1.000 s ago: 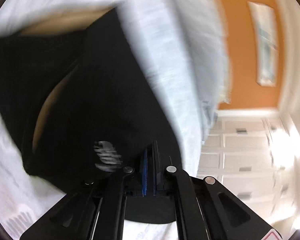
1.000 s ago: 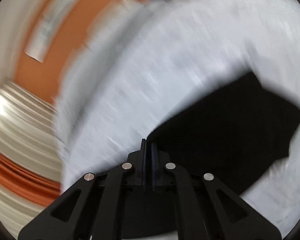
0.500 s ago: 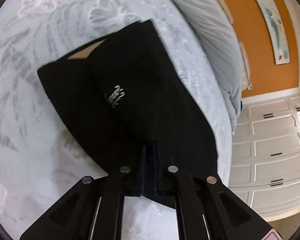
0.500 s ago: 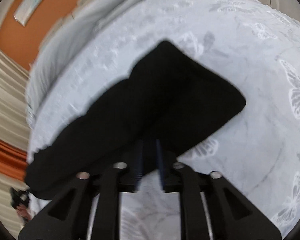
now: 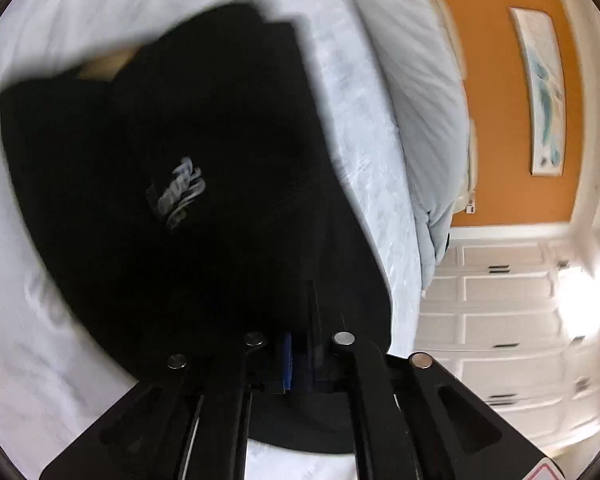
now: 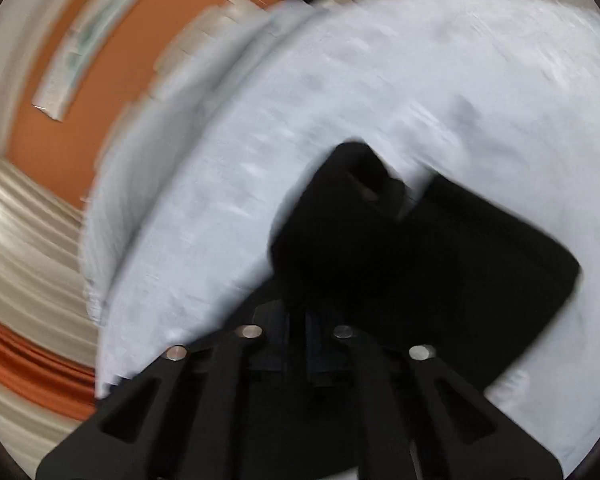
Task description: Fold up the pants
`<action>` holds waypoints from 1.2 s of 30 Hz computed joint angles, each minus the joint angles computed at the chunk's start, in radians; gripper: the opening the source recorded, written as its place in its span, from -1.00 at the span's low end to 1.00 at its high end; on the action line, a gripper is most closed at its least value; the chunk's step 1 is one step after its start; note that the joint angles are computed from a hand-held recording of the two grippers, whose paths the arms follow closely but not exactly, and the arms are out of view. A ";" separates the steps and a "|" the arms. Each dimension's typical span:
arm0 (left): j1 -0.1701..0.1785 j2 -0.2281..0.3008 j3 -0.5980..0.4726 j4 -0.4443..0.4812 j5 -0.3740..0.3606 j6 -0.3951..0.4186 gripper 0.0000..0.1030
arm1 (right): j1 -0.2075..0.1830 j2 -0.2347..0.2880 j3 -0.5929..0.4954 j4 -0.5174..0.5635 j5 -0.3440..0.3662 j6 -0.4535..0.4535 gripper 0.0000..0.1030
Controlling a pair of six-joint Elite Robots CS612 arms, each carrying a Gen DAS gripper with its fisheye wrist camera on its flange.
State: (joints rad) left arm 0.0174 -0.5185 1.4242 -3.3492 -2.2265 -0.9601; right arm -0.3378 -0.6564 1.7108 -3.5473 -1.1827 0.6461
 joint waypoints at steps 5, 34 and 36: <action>-0.007 -0.065 0.056 -0.179 0.006 0.147 -0.94 | 0.012 -0.103 0.085 -0.269 -0.009 -0.132 -0.93; -0.003 -0.073 0.082 0.019 0.123 0.054 -0.88 | -0.008 -0.115 0.071 -0.320 0.052 -0.114 -0.93; -0.018 -0.086 0.081 0.110 0.173 0.126 -0.87 | -0.001 -0.136 0.086 -0.309 -0.016 -0.194 -0.92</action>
State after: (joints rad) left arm -0.0002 -0.6050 1.5053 -3.2393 -2.0540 -0.8336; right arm -0.3386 -0.7919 1.7972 -3.8562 -1.1989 0.4519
